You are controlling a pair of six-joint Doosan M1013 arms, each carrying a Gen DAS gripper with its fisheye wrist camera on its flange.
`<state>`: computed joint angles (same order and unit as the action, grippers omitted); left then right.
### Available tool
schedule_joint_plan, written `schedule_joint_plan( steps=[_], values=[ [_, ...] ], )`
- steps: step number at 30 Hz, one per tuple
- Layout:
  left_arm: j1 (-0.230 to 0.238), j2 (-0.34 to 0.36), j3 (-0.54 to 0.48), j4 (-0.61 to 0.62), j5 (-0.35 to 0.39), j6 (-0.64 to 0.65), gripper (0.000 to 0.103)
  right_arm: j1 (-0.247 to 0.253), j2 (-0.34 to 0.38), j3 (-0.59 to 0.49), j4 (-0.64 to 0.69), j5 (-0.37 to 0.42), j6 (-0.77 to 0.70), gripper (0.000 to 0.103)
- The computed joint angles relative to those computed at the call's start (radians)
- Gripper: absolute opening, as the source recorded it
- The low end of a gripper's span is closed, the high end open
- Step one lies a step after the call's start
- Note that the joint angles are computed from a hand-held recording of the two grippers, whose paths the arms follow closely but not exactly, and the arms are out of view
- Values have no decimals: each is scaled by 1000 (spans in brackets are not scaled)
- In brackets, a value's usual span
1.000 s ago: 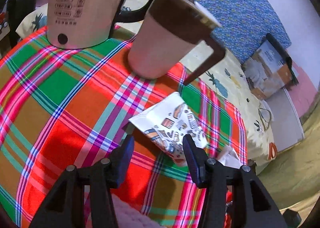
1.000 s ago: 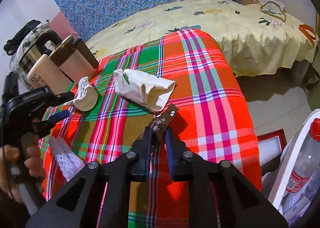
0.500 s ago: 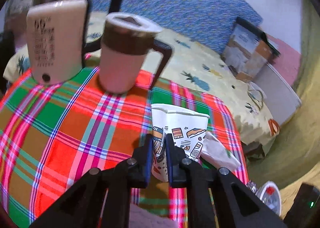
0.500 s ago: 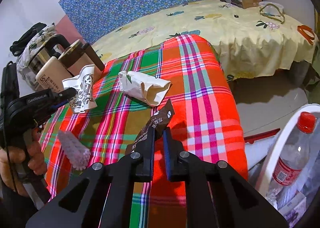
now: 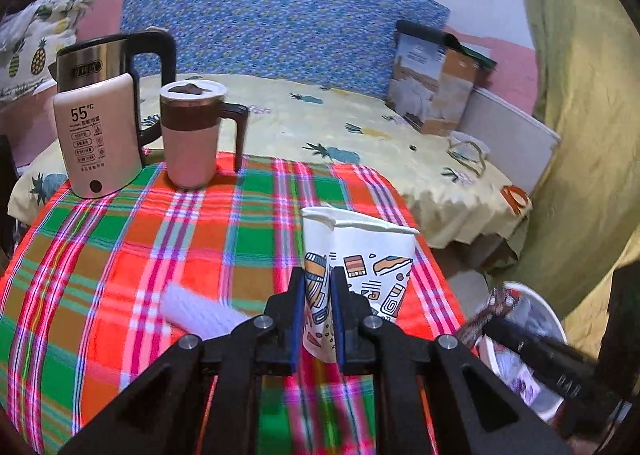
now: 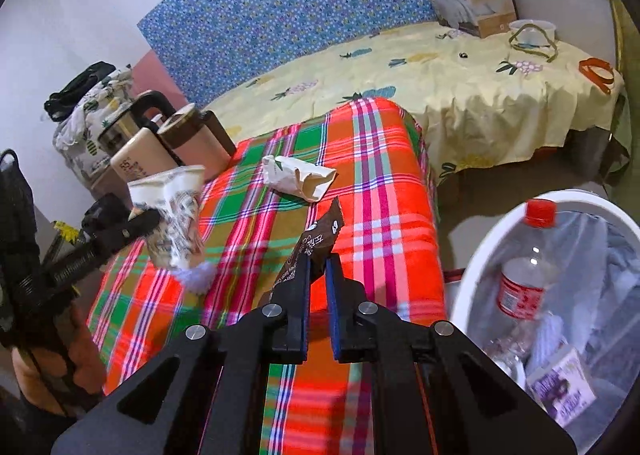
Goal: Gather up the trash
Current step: 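Lift the paper cup and wrapper and carry them toward the bin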
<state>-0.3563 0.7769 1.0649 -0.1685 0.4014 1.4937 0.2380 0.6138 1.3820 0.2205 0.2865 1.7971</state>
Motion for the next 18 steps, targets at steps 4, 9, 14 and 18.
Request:
schedule_joint_plan(
  steps=[4, 9, 14, 18],
  values=[
    [-20, -40, 72, 34, -35, -15, 13, 0, -33, 47, 6, -39, -15, 10],
    [-44, -74, 136, 92, -62, -60, 13, 0, -59, 90, 18, -73, -33, 10],
    [-62, -95, 172, 100, -73, -64, 13, -4, -78, 122, 22, -94, -38, 10],
    [-74, -105, 190, 102, -83, -62, 13, -7, -93, 147, 0, -112, -11, 10]
  ],
)
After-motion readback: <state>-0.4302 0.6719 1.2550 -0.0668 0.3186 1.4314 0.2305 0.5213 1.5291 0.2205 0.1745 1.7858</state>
